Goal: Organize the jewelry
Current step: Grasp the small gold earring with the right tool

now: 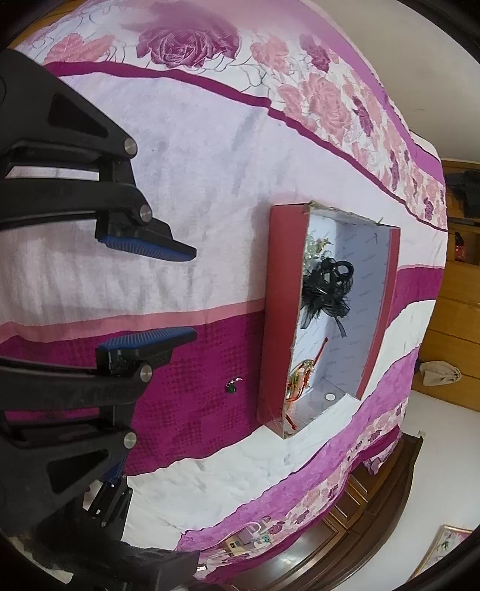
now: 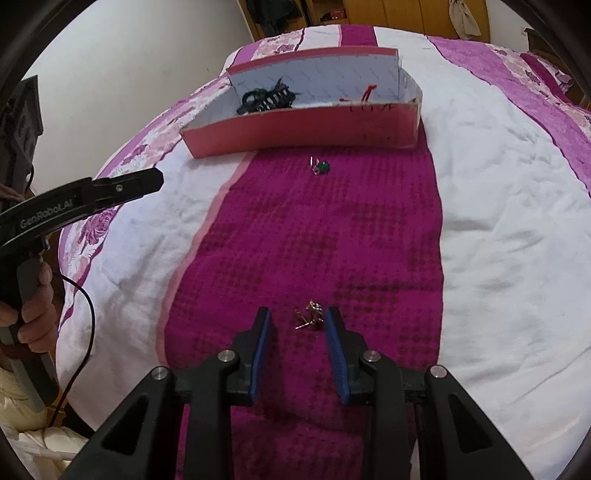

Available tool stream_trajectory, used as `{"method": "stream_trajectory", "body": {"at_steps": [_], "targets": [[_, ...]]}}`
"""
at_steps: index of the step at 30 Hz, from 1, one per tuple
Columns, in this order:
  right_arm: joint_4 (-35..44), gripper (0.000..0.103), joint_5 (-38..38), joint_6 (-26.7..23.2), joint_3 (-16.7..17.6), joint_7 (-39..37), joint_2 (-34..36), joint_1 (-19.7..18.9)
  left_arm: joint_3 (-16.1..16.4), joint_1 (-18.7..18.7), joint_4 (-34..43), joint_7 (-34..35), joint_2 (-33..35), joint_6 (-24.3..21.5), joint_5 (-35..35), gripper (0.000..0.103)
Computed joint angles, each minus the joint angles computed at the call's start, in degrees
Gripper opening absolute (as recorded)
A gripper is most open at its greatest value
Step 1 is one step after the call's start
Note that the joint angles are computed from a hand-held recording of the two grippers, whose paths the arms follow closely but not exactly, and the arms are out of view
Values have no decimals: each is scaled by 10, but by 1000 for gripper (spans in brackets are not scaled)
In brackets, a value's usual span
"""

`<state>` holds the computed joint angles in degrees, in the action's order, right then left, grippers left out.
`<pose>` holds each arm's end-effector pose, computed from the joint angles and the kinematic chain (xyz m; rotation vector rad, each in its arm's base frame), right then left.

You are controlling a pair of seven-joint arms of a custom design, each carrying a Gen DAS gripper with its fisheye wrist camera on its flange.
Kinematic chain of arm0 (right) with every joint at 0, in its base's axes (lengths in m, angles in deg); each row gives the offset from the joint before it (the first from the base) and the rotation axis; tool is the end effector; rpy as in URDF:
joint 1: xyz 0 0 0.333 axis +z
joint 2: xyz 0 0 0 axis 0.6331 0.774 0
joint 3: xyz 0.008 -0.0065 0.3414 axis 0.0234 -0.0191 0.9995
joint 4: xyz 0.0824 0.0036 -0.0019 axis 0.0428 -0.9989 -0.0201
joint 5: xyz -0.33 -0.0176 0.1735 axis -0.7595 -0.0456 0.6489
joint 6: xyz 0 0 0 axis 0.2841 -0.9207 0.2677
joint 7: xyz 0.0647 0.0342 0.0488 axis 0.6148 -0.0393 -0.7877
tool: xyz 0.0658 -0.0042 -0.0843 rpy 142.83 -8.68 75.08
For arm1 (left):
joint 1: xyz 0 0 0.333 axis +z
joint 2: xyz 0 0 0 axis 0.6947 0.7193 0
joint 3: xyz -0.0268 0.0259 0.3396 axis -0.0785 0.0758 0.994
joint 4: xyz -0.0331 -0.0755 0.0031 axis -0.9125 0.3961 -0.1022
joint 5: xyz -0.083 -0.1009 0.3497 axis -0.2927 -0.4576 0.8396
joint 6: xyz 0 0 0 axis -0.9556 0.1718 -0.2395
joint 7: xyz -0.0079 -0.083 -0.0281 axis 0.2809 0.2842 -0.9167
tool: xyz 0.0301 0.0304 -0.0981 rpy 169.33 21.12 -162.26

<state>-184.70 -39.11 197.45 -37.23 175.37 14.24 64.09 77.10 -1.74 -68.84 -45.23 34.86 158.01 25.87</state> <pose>0.4728 0.2964 0.3273 -1.9629 1.6226 -0.2347 0.5028 -0.4675 0.3656 -1.8130 2.0010 -0.9255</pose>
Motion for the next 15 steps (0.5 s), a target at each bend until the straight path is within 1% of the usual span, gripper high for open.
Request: {"method": "stream_trajectory", "body": {"at_steps": [1,4,6,8,11,12,15], "targets": [[3,34,0,-1,3,-2,4,-3,0,0,-1,0,0,1,-1,28],[8,30,-2,1,-9,-2,10,7,-2,2,0,4,2,-1,-5,28],[8,18,-2,5,-19,0,13,16,-4,4,0,7,2,-1,-9,28],[6,18,1,10,-1,-3,14,-3,-6,5,2,13,4,-2,-14,28],[1,17,2,24,7,-6,13,-12,-7,7,4,21,7,2,-21,28],[0,17,3,28,2,-6,11,-8,-8,7,5,25,8,3,-24,28],[-6,17,7,47,-38,-12,3,30,-11,8,13,42,14,3,-37,28]]}}
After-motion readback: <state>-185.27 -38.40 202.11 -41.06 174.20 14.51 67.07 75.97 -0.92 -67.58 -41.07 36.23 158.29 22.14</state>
